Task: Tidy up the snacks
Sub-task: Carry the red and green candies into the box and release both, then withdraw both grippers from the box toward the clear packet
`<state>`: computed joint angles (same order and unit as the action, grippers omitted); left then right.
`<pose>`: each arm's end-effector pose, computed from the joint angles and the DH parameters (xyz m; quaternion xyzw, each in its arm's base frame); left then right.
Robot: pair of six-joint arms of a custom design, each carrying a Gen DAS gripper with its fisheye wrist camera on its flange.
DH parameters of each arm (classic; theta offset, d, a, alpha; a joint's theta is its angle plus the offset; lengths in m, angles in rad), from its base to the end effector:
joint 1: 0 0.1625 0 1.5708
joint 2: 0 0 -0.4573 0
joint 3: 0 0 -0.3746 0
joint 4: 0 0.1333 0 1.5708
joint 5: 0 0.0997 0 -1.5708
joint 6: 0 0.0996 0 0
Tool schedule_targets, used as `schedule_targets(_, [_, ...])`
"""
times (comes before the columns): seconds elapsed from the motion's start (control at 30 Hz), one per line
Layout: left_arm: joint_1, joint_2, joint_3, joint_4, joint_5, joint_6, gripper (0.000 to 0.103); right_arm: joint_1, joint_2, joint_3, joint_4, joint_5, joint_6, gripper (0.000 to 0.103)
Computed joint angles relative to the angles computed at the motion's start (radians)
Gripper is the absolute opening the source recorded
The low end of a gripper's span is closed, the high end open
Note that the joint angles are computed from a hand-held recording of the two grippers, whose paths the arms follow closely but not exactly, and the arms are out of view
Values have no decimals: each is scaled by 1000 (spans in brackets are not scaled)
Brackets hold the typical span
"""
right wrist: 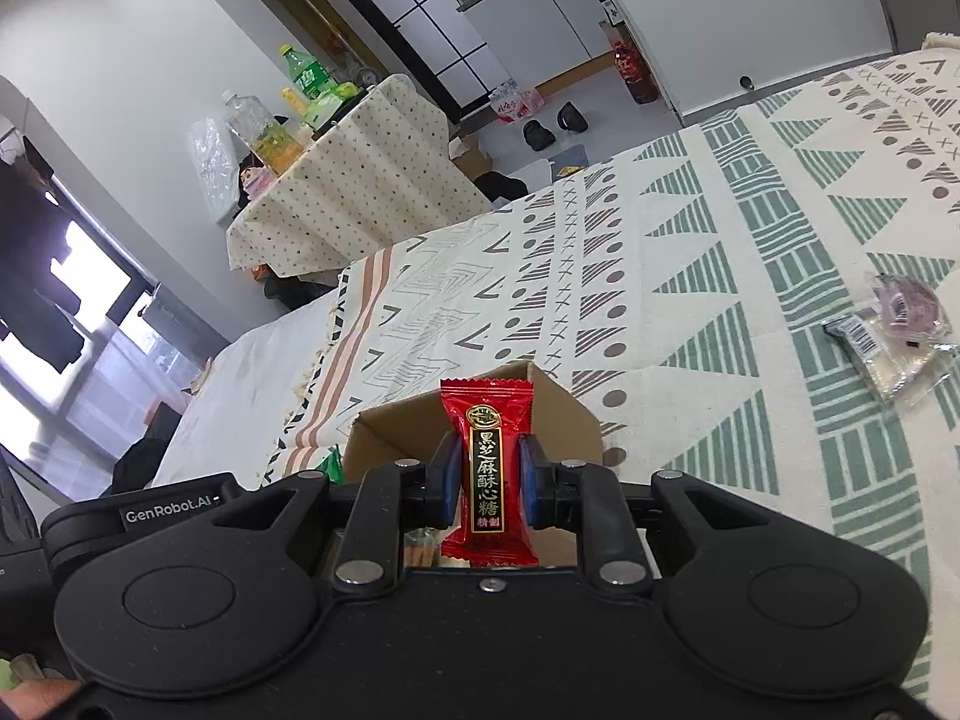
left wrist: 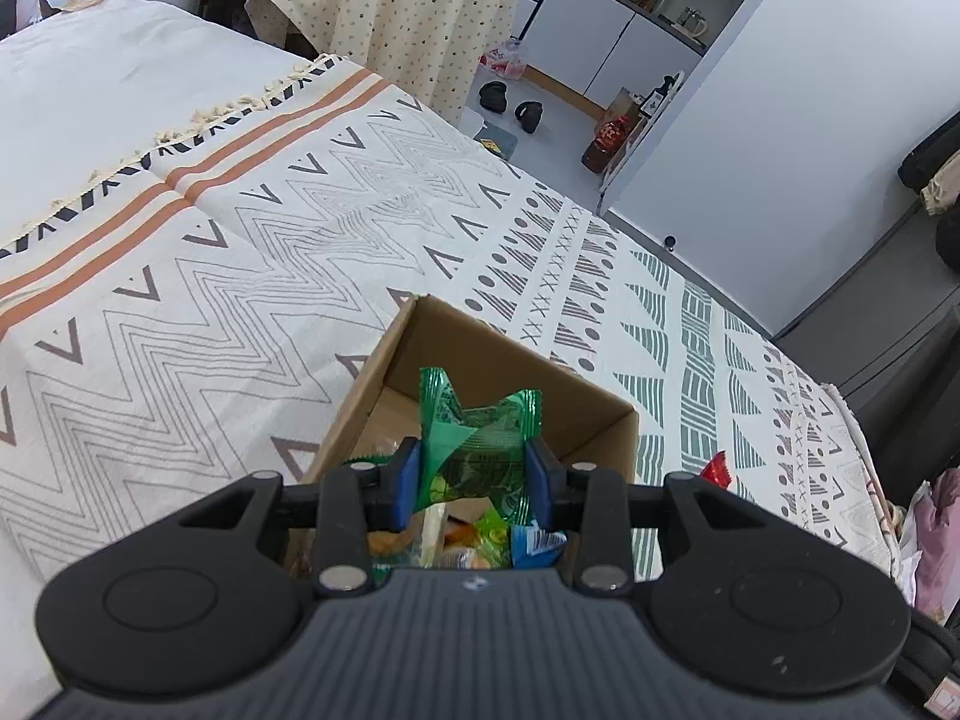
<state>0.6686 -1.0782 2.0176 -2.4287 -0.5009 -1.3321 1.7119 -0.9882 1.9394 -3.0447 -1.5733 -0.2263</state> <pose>-0.2813 -0.5035 0.2073 -0.1631 0.8442 -0.4425 0.2547 0.2168 -0.5805 0.2029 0.1761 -0.9498 0.2581 0.0122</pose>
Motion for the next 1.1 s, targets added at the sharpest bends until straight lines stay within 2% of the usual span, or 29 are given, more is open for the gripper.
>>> schedule_targets(0.27, [19,8,3,-94,-3,77,39,20,44,-35,-16,22,29,21])
schedule_targets(0.37, [24,5,-14,-36,-16,51,49,17,49,-45,25,46,29,27])
schedule_targets(0.47, [21,0,-8,-31,-18,48,58,13,37,-34,28,50,26,33])
schedule_targets(0.53, [19,-3,-9,1,-19,18,67,12,27,-31,35,43,32,34])
schedule_targets(0.73, [20,-1,-29,83,-49,-49,72,1,-16,-16,62,17,26,37])
schedule_targets(0.87, [7,12,-46,120,-38,-65,78,-4,-47,-7,77,-10,1,46])
schedule_targets(1.0, [-3,29,-66,133,-42,-60,83,-9,-84,9,70,-37,-30,66])
schedule_targets(1.1, [-12,48,-81,139,-33,-50,90,-16,-108,18,48,-51,-54,77])
